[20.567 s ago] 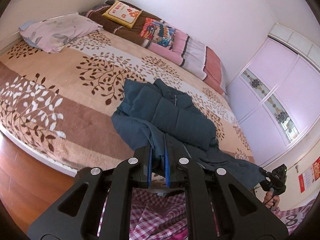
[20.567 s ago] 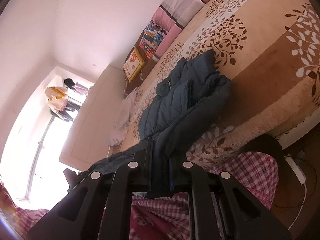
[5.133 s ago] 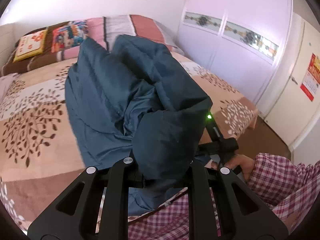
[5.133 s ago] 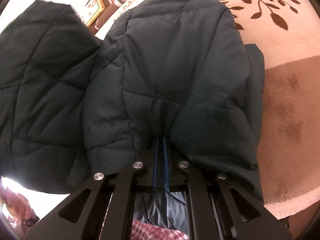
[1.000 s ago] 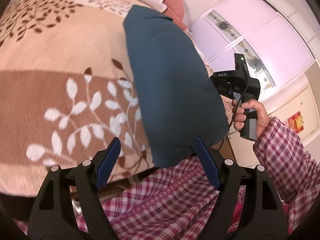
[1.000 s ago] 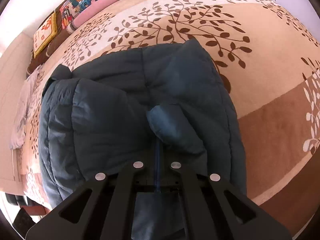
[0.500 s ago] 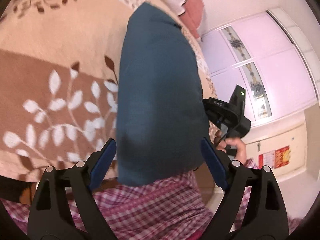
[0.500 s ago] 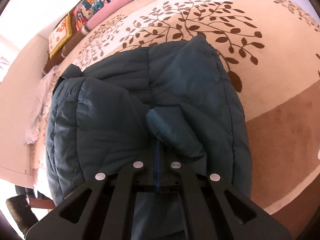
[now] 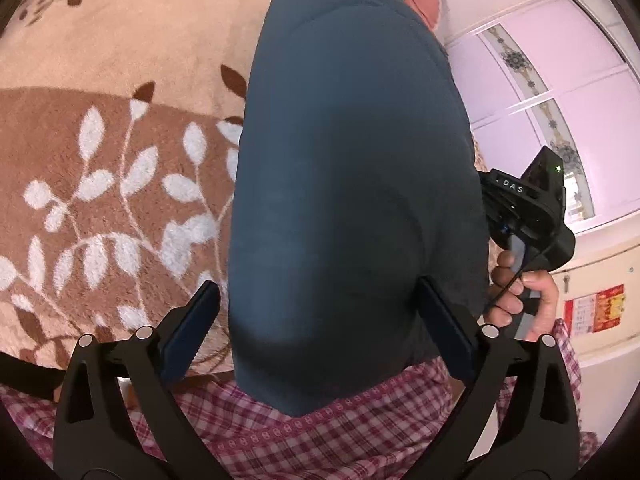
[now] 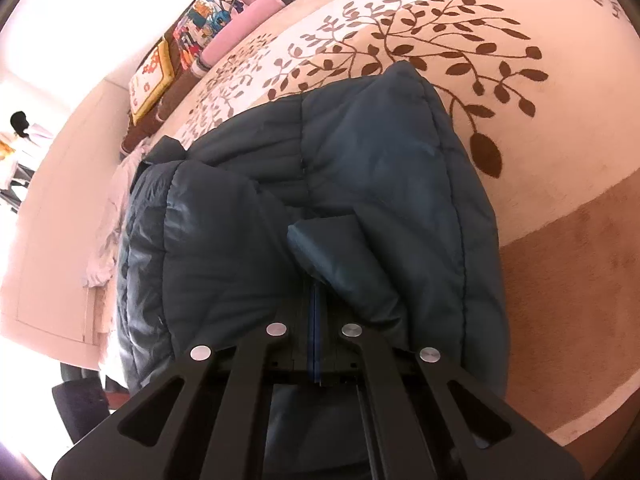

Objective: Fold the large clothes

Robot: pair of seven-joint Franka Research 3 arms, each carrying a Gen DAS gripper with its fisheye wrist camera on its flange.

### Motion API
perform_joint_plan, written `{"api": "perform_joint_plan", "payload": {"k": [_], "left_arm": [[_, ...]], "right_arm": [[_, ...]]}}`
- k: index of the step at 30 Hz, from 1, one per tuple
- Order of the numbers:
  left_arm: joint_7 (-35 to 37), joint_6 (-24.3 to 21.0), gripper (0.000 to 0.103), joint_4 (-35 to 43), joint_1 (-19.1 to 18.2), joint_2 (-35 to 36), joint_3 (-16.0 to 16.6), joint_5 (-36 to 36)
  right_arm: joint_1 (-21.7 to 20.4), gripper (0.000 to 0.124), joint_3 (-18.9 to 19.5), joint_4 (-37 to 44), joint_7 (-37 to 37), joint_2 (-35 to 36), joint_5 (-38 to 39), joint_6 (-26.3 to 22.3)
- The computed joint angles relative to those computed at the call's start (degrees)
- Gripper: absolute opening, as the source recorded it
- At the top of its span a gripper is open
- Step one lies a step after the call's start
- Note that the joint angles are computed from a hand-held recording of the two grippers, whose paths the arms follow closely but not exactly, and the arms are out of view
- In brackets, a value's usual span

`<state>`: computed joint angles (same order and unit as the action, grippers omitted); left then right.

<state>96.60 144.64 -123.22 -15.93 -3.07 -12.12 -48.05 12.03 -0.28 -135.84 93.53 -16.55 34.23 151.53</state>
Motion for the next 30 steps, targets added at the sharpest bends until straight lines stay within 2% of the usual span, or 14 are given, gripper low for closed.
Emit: {"api": "perform_joint_plan", "payload": {"k": [2,3,5,7,10,16,19,21,23,25,26,30], "left_arm": [[-2.3,3.1,0.092,-0.8,-0.4,-1.2,-1.0,6.1],[-2.7,4.1,0.086,-0.9,-0.7,-1.5,-1.2,8.6],[-5.1,4.3,0.082,-0.7,-1.2,-1.6,-1.1,12.2],[-7.0,3.8,0.073,0.0,-1.4,-1.1,-0.9,14.3],[-13.0,3.8,0.064,1.2,-1.5,-0.2,-1.6,22.5],[-24.8,3.0,0.059,3.3,-2.1,1.8,-3.0,38.2],[-25.9,2.9,0.059,2.6,-2.2,1.4,-2.9,40.1],[-26.6,2.7,0.059,2.9,-2.4,1.3,-2.9,41.2],[-26.5,2.9,0.059,2.4,-2.4,0.9,-2.8,41.1],[-25.4,3.4,0.059,1.1,-2.3,0.0,-2.4,40.1],[-25.1,3.5,0.059,0.7,-2.3,-0.2,-2.3,39.8],[-24.9,3.3,0.059,1.1,-2.3,0.2,-2.1,39.0]], "right_arm": [[0.0,0.000,0.2,-0.3,-0.1,-0.3,-0.4,0.3],[0.0,0.000,0.4,-0.4,0.0,-0.4,-0.9,0.4],[-0.2,0.000,0.8,-0.5,0.5,-0.6,-2.1,0.7],[-0.3,0.000,1.0,-0.7,1.2,-0.7,-2.9,1.0],[-0.5,0.000,1.4,-0.7,2.3,-0.8,-4.5,1.0],[-3.2,0.000,5.6,0.2,10.3,-1.5,-17.5,-0.3],[-3.3,0.000,6.2,0.4,12.6,-2.5,-21.9,-1.6],[-2.0,0.003,4.7,-0.6,11.5,-4.6,-20.3,-1.8],[-0.4,0.014,2.5,-2.7,8.9,-8.4,-16.8,-2.4],[-0.6,0.062,2.0,-4.9,8.2,-12.4,-15.5,-3.0],[-1.2,0.071,2.2,-6.3,8.3,-14.6,-15.6,-2.6],[-2.3,0.076,1.2,-12.7,7.0,-24.8,-14.9,-3.2]]}}
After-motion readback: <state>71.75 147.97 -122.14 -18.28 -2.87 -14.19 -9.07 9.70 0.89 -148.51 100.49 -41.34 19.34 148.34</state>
